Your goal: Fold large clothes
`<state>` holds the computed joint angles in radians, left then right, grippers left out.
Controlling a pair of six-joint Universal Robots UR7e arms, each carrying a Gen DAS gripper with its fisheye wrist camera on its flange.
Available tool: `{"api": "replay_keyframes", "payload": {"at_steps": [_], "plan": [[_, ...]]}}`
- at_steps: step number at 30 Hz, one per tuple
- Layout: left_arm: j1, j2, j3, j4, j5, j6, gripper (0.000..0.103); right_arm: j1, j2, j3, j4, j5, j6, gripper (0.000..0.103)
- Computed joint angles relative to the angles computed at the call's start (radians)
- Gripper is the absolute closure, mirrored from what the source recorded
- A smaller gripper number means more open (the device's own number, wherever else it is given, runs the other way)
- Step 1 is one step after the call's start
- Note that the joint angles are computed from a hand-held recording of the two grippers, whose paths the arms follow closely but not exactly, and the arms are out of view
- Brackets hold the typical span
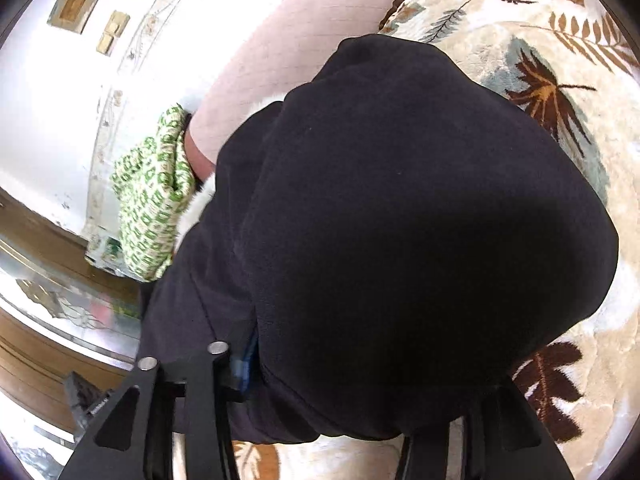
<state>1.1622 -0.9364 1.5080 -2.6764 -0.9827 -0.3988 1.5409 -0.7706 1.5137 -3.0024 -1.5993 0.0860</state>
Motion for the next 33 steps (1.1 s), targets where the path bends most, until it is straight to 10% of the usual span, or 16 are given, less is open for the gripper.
{"api": "replay_keyframes", "payload": {"at_steps": [8,15,22,29,33], "plan": [[-0.075,-0.027,0.072,-0.261,0.249,0.139,0.034,-0.013,-0.083,0.137,-0.096,-0.032,0.084,0.028],[-0.083,0.058,-0.012,-0.216,0.283,0.19,0.034,0.067,-0.088,0.198,-0.47,-0.328,-0.027,0.026],[-0.057,0.232,-0.247,-0.153,0.26,0.335,0.032,0.134,0.064,-0.121,-0.069,-0.191,-0.306,0.046],[0.02,0.305,-0.413,0.053,0.257,0.178,0.021,0.065,0.208,-0.392,0.159,0.025,-0.269,0.049],[0.062,0.305,-0.456,0.133,0.195,0.059,0.018,0.041,0.227,-0.441,0.073,-0.096,-0.215,0.072]]}}
